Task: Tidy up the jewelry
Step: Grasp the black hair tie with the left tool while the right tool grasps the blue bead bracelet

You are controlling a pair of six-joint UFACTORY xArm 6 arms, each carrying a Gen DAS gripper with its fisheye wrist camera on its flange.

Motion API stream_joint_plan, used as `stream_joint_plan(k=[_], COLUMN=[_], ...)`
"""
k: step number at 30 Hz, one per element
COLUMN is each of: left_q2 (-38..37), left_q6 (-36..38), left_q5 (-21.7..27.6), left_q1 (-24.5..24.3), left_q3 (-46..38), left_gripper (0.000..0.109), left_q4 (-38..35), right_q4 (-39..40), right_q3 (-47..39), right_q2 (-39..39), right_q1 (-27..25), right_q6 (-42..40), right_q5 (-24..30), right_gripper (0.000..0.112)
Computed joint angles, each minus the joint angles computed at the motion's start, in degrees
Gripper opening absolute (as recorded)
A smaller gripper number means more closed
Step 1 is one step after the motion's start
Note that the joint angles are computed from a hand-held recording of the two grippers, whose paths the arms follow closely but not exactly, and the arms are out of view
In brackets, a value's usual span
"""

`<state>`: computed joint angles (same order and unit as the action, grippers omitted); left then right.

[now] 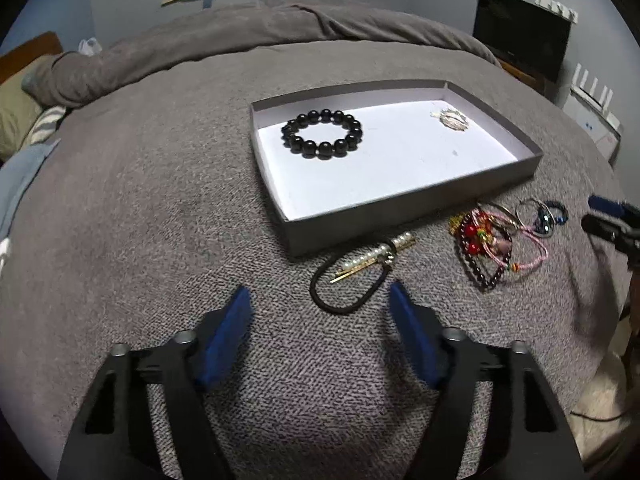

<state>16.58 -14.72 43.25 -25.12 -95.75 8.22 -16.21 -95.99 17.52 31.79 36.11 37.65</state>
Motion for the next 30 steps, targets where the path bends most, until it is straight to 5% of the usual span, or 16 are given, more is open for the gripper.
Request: stream_joint_plan(k=[4, 9, 13, 19, 27, 30], left_q2=[2.11, 4.08, 4.88, 3.0, -1.7, -2.87], left_q6=[0.2, 0.71, 2.53, 2.52, -0.29, -1.12], left_q5=[2.22, 3.42, 4.17, 3.19, 0.94, 0.3], left_q1=[0.55, 0.74, 0.11, 0.2, 1.37, 1.76], left_q3=[-2.69, -4.78, -5.29, -2.71, 1.82, 2.49], left_gripper=[0.036, 0.024, 0.011, 0.004, 0.004, 0.004], left_q4=[-1.77, -2.22, -1.66, -0.75, 2.01, 2.48], right_q4=[0.18, -0.17, -1.4, 0.73, 3.01, 3.57], right_q3=[-0.05, 0.28, -0.22, -1.79, -5.75, -7.75], right_q2=[0.03, -0.23, 0.22, 1.64, 4.7, 6.02], right_q1=[0.05, 0.08, 0.16, -0.31, -0.55, -0.38], right_q6=[-0.44, -0.76, -0.1, -1.12, -3.03, -3.94], right_q5=[-0.05, -0.46, 0.39, 1.39, 3.0, 4.35], right_gripper=[0.096, 0.093, 0.077, 0.047, 0.042, 0.03])
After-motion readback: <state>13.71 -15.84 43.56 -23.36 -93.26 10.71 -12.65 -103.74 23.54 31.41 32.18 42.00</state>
